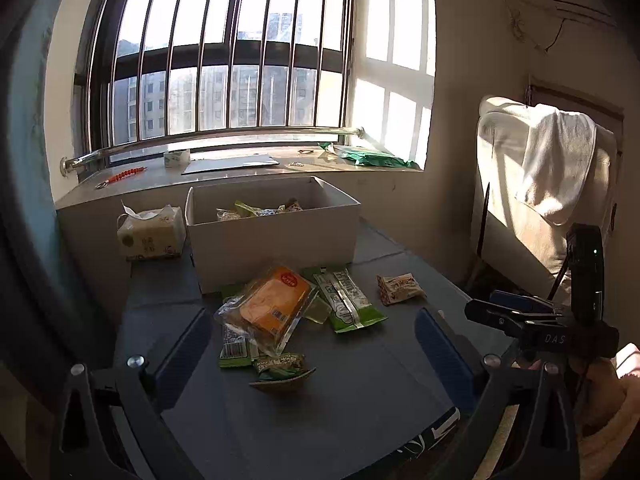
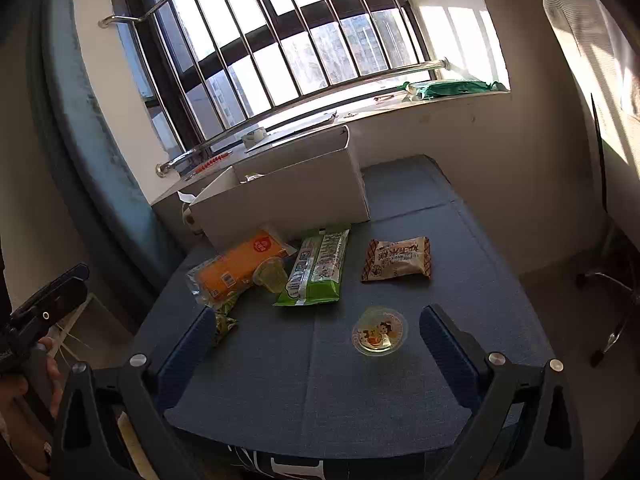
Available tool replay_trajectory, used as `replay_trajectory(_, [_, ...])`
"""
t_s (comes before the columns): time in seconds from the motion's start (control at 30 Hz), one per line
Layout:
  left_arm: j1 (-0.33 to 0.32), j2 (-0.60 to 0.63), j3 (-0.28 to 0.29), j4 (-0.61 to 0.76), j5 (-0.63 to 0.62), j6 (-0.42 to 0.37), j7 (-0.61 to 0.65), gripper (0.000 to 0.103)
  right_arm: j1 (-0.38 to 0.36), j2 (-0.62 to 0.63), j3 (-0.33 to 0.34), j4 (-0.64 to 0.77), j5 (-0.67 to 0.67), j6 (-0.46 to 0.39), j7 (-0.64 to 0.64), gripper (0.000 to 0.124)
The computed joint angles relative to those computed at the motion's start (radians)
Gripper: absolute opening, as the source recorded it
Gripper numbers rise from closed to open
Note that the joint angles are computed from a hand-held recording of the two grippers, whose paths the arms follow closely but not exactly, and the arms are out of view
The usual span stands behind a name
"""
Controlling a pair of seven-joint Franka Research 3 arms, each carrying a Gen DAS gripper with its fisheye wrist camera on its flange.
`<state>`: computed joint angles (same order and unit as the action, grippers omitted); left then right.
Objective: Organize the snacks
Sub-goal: 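Grasp the jelly cup with the right gripper while the left gripper grasps the green snack packet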
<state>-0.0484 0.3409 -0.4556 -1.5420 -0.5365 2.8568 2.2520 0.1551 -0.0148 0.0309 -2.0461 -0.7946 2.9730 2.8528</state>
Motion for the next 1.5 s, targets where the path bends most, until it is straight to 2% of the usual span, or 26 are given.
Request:
replay_trajectory(0.1, [-0.007, -0.005, 0.008, -0.010, 0.016, -0.004, -0.011, 0.103, 0.000, 0.010, -0.004, 0.004, -0.002, -0.026, -0.014, 0.103])
replay_trajectory(0.2, [-0.034, -0.017, 0.034, -0.040, 0.072, 0.039, -0.039, 0.103, 0.014, 0.038, -0.008, 0.032, 0.042, -0.097, -0.113, 0.103])
replay_trajectory(0.27, [-0.014, -0.020, 0.007, -0.054, 0.064, 0.055, -0.014, 0.103, 0.020, 0.063, -0.017, 0.040, 0.110, -0.097, -0.184, 0.103])
replay_trajectory(0.33, [-0.007, -0.017, -0.001, -0.054, 0.060, 0.038, -0.019, 0.103, 0.026, 0.090, -0.030, 0.050, 0.174, -0.093, -0.241, 0.103])
replay_trajectory(0.4, [-0.007, -0.013, 0.000, -0.053, 0.063, 0.022, -0.025, 0.103, 0.033, 0.120, -0.034, 0.069, 0.274, -0.111, -0.352, 0.103])
replay_trajectory(0.5, [-0.033, -0.006, 0.033, -0.048, 0.109, -0.004, -0.081, 0.103, 0.065, 0.155, -0.064, 0.101, 0.285, -0.143, -0.393, 0.103])
replay_trajectory(0.6, [-0.036, -0.001, 0.036, -0.050, 0.127, -0.011, -0.097, 0.103, 0.067, 0.185, -0.068, 0.114, 0.390, -0.129, -0.477, 0.103])
replay_trajectory(0.63, [-0.036, 0.001, 0.037, -0.051, 0.132, -0.013, -0.101, 0.103, 0.073, 0.189, -0.075, 0.113, 0.407, -0.119, -0.490, 0.100])
replay_trajectory(0.67, [-0.035, 0.004, 0.036, -0.050, 0.134, -0.014, -0.106, 0.103, 0.075, 0.191, -0.078, 0.112, 0.432, -0.115, -0.510, 0.083])
replay_trajectory(0.7, [-0.036, 0.008, 0.038, -0.046, 0.139, -0.022, -0.114, 0.103, 0.083, 0.196, -0.084, 0.121, 0.443, -0.135, -0.521, 0.060])
replay_trajectory(0.73, [-0.036, 0.013, 0.039, -0.041, 0.143, -0.028, -0.123, 0.103, 0.095, 0.198, -0.096, 0.126, 0.432, -0.144, -0.515, 0.052])
replay_trajectory(0.8, [-0.032, 0.026, 0.035, -0.027, 0.141, -0.047, -0.133, 0.103, 0.099, 0.192, -0.093, 0.121, 0.453, -0.143, -0.553, 0.051])
replay_trajectory(0.87, [-0.038, 0.046, 0.044, -0.005, 0.152, -0.067, -0.160, 0.103, 0.119, 0.183, -0.109, 0.117, 0.411, -0.149, -0.535, 0.051])
replay_trajectory(1.0, [-0.078, 0.143, 0.086, 0.133, 0.223, -0.211, -0.272, 0.103, 0.113, 0.147, -0.100, 0.080, 0.434, -0.108, -0.522, 0.051])
replay_trajectory(1.1, [-0.135, 0.244, 0.148, 0.278, 0.326, -0.327, -0.406, 0.103, 0.122, 0.113, -0.107, 0.059, 0.355, -0.102, -0.450, 0.051])
replay_trajectory(1.23, [-0.190, 0.368, 0.198, 0.463, 0.449, -0.447, -0.511, 0.103, 0.106, 0.072, -0.081, 0.035, 0.302, -0.109, -0.410, 0.051])
replay_trajectory(1.3, [-0.199, 0.428, 0.201, 0.565, 0.480, -0.523, -0.531, 0.102, 0.093, 0.057, -0.066, 0.021, 0.292, -0.105, -0.401, 0.051])
replay_trajectory(1.4, [-0.208, 0.474, 0.211, 0.637, 0.512, -0.561, -0.548, 0.102, 0.075, 0.040, -0.046, 0.003, 0.285, -0.096, -0.388, 0.051])
replay_trajectory(1.43, [-0.207, 0.477, 0.209, 0.640, 0.520, -0.567, -0.538, 0.100, 0.070, 0.038, -0.042, 0.001, 0.275, -0.094, -0.378, 0.051])
replay_trajectory(1.5, [-0.189, 0.464, 0.190, 0.608, 0.512, -0.551, -0.495, 0.081, 0.063, 0.038, -0.032, -0.001, 0.289, -0.093, -0.393, 0.051])
